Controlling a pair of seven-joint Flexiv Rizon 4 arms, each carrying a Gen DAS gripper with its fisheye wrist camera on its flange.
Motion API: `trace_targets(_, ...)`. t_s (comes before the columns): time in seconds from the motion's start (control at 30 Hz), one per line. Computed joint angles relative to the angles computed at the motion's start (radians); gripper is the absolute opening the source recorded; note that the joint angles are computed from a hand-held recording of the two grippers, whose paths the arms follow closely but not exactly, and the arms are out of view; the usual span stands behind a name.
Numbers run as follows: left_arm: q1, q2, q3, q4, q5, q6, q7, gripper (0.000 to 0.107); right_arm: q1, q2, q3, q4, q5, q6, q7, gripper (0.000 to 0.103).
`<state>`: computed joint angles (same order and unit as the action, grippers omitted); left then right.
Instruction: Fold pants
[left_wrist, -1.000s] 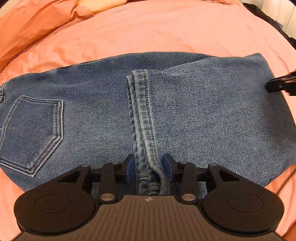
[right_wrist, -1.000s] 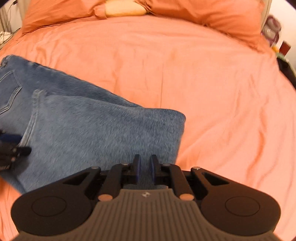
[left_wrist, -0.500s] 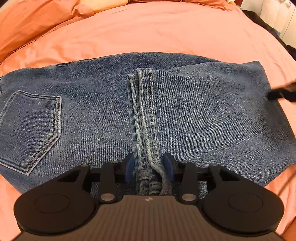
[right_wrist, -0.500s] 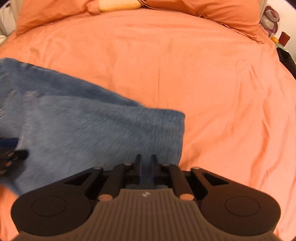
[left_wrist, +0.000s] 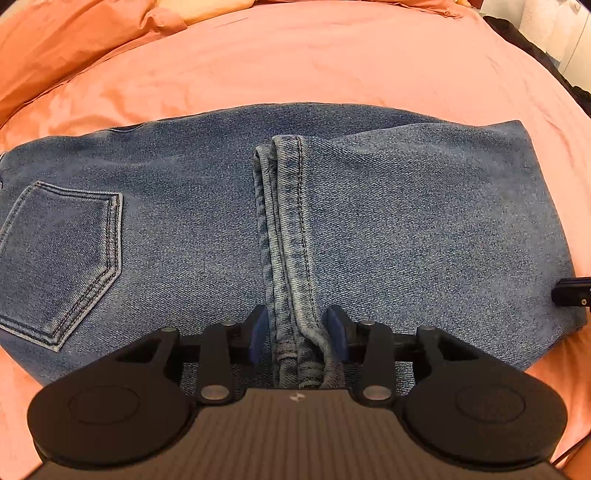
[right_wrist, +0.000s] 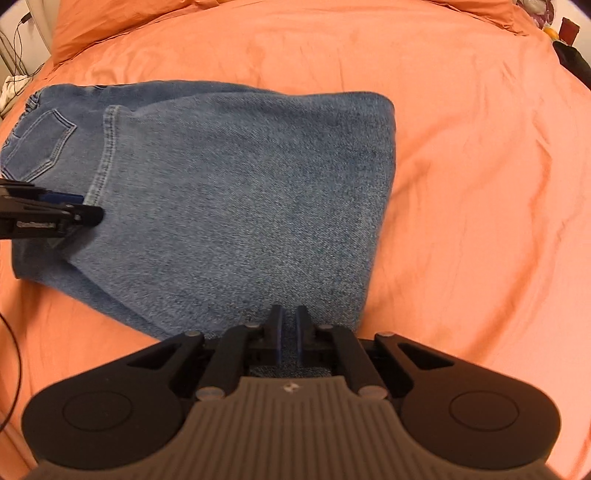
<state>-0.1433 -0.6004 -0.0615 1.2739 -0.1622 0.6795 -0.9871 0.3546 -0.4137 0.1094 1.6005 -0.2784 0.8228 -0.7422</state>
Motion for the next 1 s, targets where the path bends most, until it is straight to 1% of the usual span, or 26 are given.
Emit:
trace_targets(0.07,0.005,0.001,-0.005,0.001,-0.01,0.004,0.003,0.046,-0.003,-0.003,0.003,-0.007,0.011,-0.008,-0.002,0.0)
trace_targets(0.13,0.032,0.013,-0.025,0.025,-0.053,0.016,0.032,0.046,-0.002,-0.005,0.004,-0.017,0.014,-0.018,-0.004,0.0)
trace_targets(0.17,0.046,0.019,-0.032,0.029,-0.079,0.008,0.039,0.046,0.0,-0.002,0.003,-0.015,0.013,-0.016,0.0,0.0)
trace_targets(0.2,0.059,0.024,-0.036,0.032,-0.102,-0.003,0.042,0.046,0.0,0.003,0.003,-0.01,0.014,-0.006,0.005,0.002)
trace_targets(0.27,0.088,0.038,-0.046,0.046,-0.156,-0.011,0.051,0.049,-0.008,0.019,0.008,0.012,0.031,0.044,0.015,0.021)
trace_targets(0.3,0.098,0.049,-0.045,0.056,-0.171,-0.009,0.059,0.05,-0.01,0.031,0.008,0.027,0.036,0.069,0.028,0.043)
trace_targets(0.33,0.101,0.061,-0.041,0.067,-0.176,0.009,0.068,0.05,-0.011,0.045,0.005,0.047,0.034,0.09,0.045,0.048)
trace_targets(0.43,0.11,0.091,-0.019,0.086,-0.153,0.068,0.105,0.052,-0.018,0.077,0.003,0.079,0.03,0.106,0.068,0.049)
trace_targets(0.5,0.127,0.091,-0.008,0.063,-0.151,0.07,0.112,0.062,-0.025,0.088,0.0,0.099,0.032,0.121,0.094,0.05)
trace_targets(0.57,0.145,0.089,0.004,0.059,-0.16,0.101,0.092,0.076,-0.034,0.098,-0.005,0.118,0.036,0.13,0.127,0.051)
trace_targets(0.6,0.151,0.083,0.013,0.052,-0.161,0.119,0.071,0.079,-0.038,0.099,-0.007,0.126,0.037,0.141,0.144,0.051)
trace_targets(0.67,0.167,0.064,0.027,0.027,-0.168,0.145,0.013,0.082,-0.046,0.098,-0.011,0.14,0.042,0.164,0.18,0.052)
trace_targets(0.73,0.192,0.037,0.036,-0.007,-0.186,0.148,-0.061,0.086,-0.045,0.097,-0.017,0.152,0.036,0.186,0.223,0.052)
trace_targets(0.77,0.211,0.023,0.034,-0.019,-0.204,0.153,-0.089,0.087,-0.039,0.098,-0.023,0.16,0.017,0.201,0.246,0.052)
trace_targets(0.83,0.226,-0.019,0.048,-0.068,-0.211,0.167,-0.187,0.088,-0.027,0.097,-0.034,0.171,-0.033,0.233,0.273,0.051)
trace_targets(0.9,0.234,-0.062,0.071,-0.12,-0.195,0.166,-0.29,0.088,-0.012,0.086,-0.043,0.157,-0.085,0.233,0.287,0.049)
trace_targets(0.93,0.236,-0.084,0.083,-0.154,-0.177,0.151,-0.336,0.088,-0.006,0.077,-0.045,0.144,-0.105,0.226,0.287,0.048)
trace_targets(1.0,0.249,-0.116,0.081,-0.196,-0.161,0.138,-0.391,0.088,0.008,0.058,-0.05,0.118,-0.142,0.219,0.29,0.047)
